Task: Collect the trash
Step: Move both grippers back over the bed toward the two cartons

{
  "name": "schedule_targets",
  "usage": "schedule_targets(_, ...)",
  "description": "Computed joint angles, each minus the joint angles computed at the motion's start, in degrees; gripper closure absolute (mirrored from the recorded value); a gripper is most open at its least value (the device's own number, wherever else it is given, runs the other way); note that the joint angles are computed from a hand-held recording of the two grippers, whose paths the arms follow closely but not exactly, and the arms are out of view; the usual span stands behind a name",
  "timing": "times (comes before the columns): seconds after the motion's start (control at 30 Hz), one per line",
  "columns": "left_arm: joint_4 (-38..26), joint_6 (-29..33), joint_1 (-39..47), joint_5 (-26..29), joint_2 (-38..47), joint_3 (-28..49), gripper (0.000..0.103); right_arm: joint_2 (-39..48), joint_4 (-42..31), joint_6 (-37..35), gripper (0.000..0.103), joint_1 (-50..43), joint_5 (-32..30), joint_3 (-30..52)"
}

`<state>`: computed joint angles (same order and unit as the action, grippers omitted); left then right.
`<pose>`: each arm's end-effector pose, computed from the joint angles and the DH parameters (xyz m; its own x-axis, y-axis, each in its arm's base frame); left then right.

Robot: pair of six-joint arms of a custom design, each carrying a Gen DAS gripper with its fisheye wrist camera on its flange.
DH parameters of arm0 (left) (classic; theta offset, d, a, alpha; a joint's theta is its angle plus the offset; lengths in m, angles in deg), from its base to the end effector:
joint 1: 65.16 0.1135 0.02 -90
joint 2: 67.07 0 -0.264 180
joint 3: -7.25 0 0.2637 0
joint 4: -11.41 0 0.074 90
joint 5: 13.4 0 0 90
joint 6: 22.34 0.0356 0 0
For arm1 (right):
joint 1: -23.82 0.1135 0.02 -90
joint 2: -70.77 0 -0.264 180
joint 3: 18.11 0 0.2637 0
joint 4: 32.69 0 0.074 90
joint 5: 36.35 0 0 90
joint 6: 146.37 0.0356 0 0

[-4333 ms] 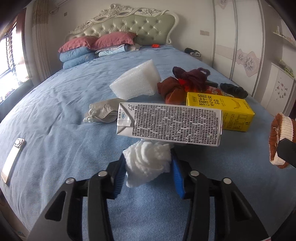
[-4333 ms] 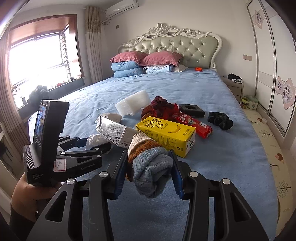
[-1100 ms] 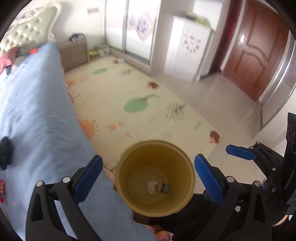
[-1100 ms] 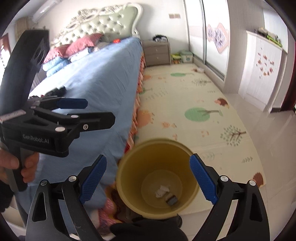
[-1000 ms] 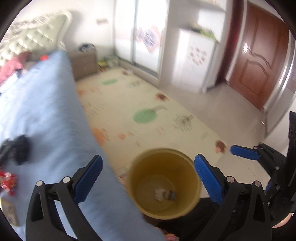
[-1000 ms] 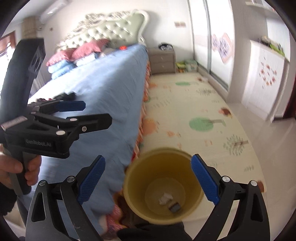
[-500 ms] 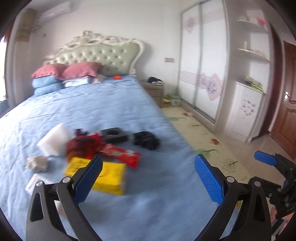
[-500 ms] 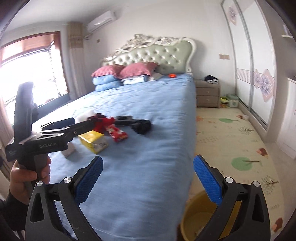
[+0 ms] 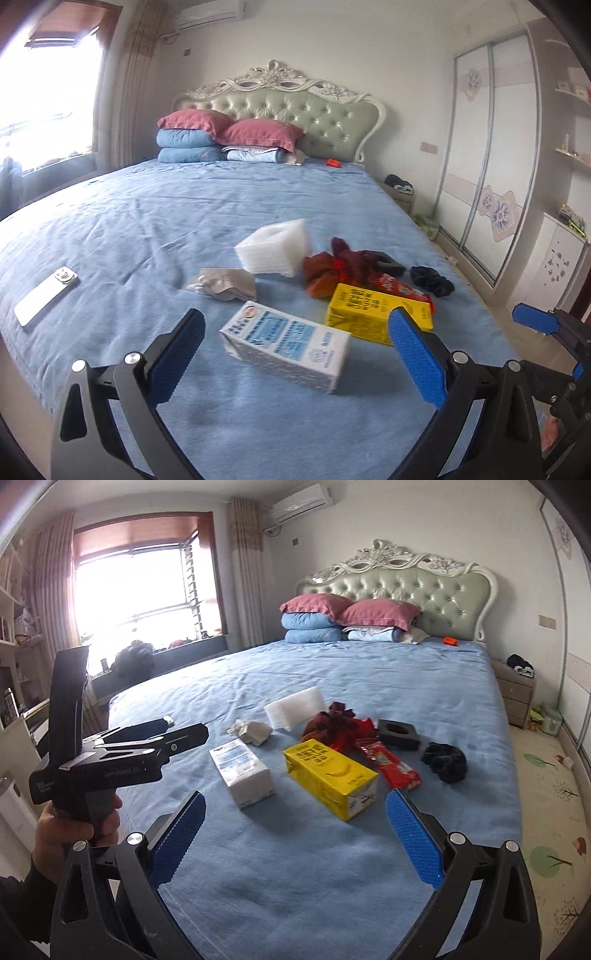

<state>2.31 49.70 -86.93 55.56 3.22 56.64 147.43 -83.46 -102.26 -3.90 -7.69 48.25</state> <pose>0.2556 -0.0883 0.2143 -0.4594 -0.1264 -0.8792 -0.0886 0.9914 -0.0963 0.2470 -0.0945 0.2435 -0.4297 -0.1632 -0.8881 -0.6625 0.7252 0.1872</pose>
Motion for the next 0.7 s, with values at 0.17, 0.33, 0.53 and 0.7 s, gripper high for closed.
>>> schedule_targets(0.17,2.0,2.2,9.2,10.6,-1.2,-3.2,0.004,-0.9,4.7,6.5,0.008,10.9,5.5,-1.6)
schedule_targets(0.33,5.0,4.7,11.9,14.9,2.4,-3.3,0.004,1.4,5.4,6.4,0.008,17.9,11.6,0.5)
schedule_targets(0.53,5.5,3.4,12.8,20.0,6.1,-1.2,0.004,4.6,8.1,5.4,0.009,20.9,18.5,3.2)
schedule_targets(0.7,1.9,-1.9,8.5,16.8,10.6,3.0,0.004,10.0,6.4,1.9,0.009,16.3,18.6,8.5)
